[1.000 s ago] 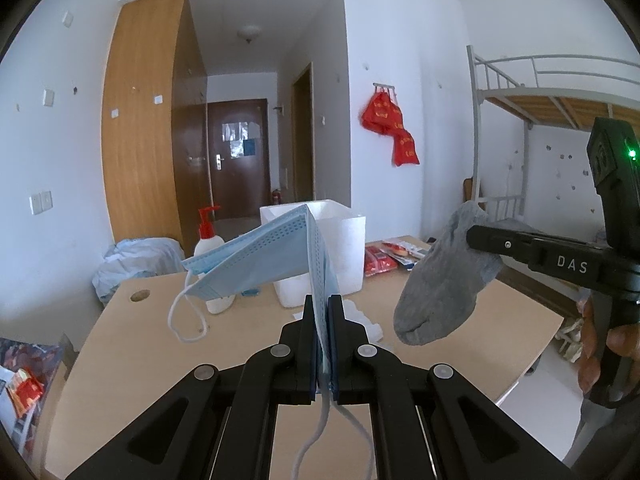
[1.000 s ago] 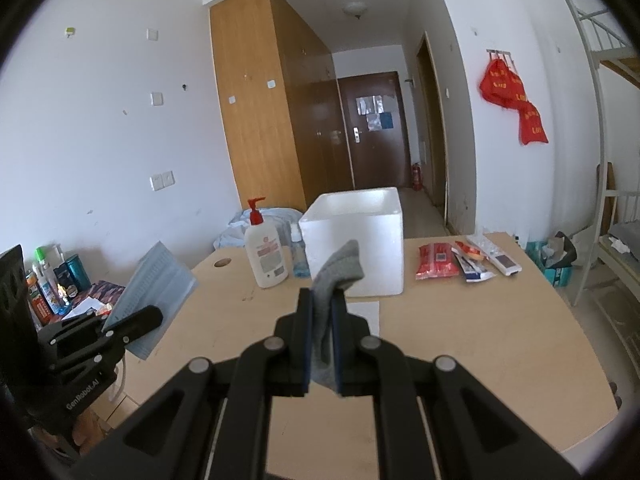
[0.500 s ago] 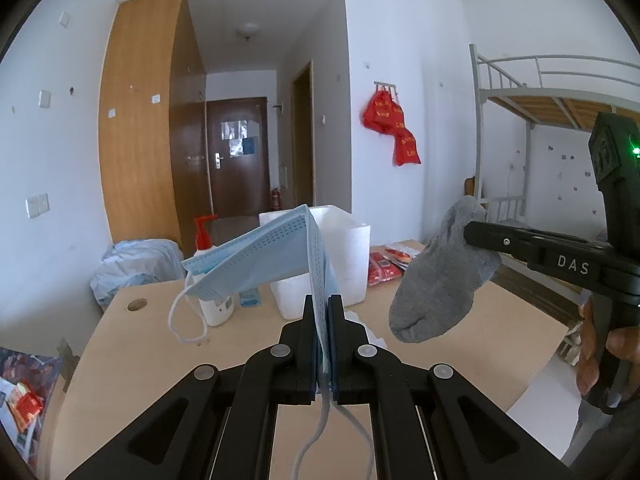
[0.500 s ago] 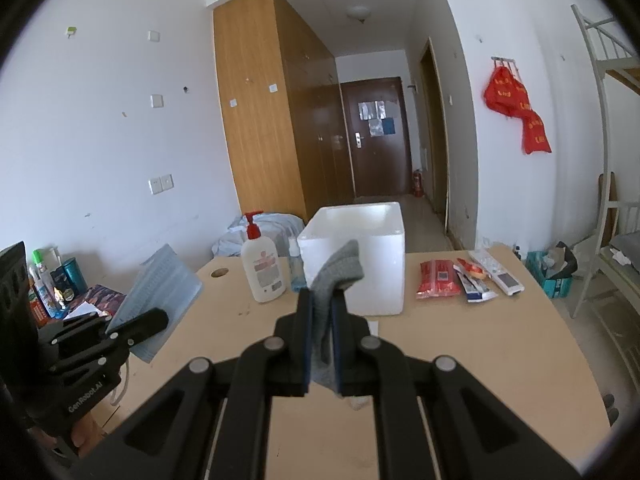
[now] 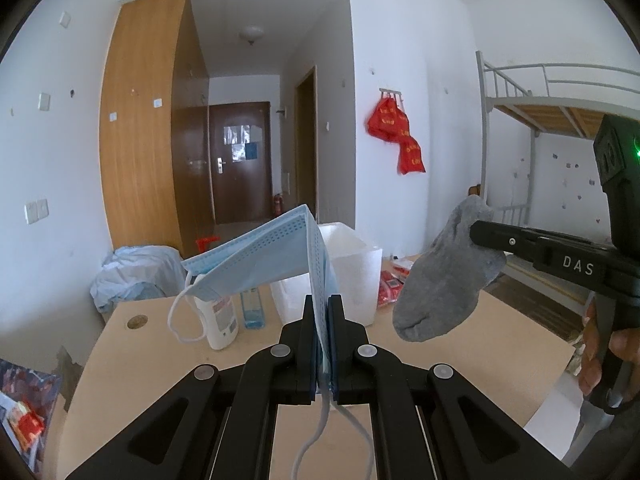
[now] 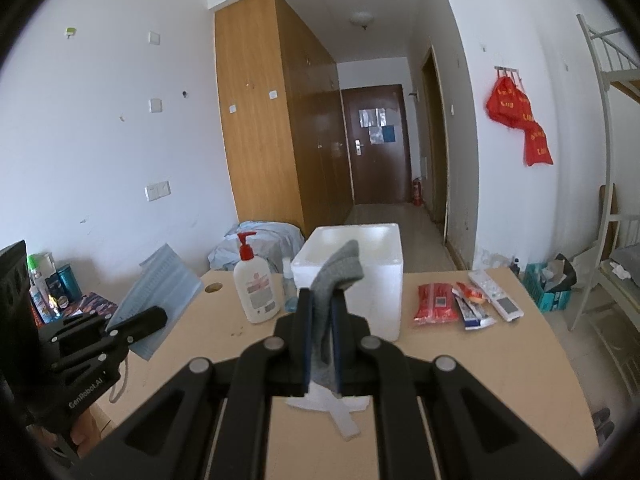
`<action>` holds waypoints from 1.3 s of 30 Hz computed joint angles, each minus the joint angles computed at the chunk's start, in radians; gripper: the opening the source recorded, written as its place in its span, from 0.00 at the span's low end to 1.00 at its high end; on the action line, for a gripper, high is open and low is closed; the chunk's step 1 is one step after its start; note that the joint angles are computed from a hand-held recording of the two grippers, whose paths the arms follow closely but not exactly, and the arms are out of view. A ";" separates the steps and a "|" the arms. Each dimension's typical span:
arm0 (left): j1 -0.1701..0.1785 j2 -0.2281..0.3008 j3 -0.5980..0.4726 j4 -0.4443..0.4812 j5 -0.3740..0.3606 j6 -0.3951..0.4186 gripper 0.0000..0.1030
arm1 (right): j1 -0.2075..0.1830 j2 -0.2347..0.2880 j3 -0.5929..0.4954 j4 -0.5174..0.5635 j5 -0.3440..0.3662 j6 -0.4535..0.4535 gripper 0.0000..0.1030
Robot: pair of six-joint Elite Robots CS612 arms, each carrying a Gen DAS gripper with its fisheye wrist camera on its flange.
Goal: Organize soft objects
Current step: 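Carry the mask and sock with both grippers over the white foam box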
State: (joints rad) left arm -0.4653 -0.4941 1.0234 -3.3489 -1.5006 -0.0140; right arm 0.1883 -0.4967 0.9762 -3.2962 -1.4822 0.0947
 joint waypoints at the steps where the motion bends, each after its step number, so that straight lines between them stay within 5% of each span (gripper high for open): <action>1: 0.002 0.004 -0.011 0.006 -0.003 0.001 0.05 | 0.000 0.003 -0.009 0.008 -0.001 -0.003 0.11; 39: 0.013 0.139 -0.393 0.298 -0.018 0.007 0.05 | -0.005 0.103 -0.286 0.152 0.009 -0.070 0.11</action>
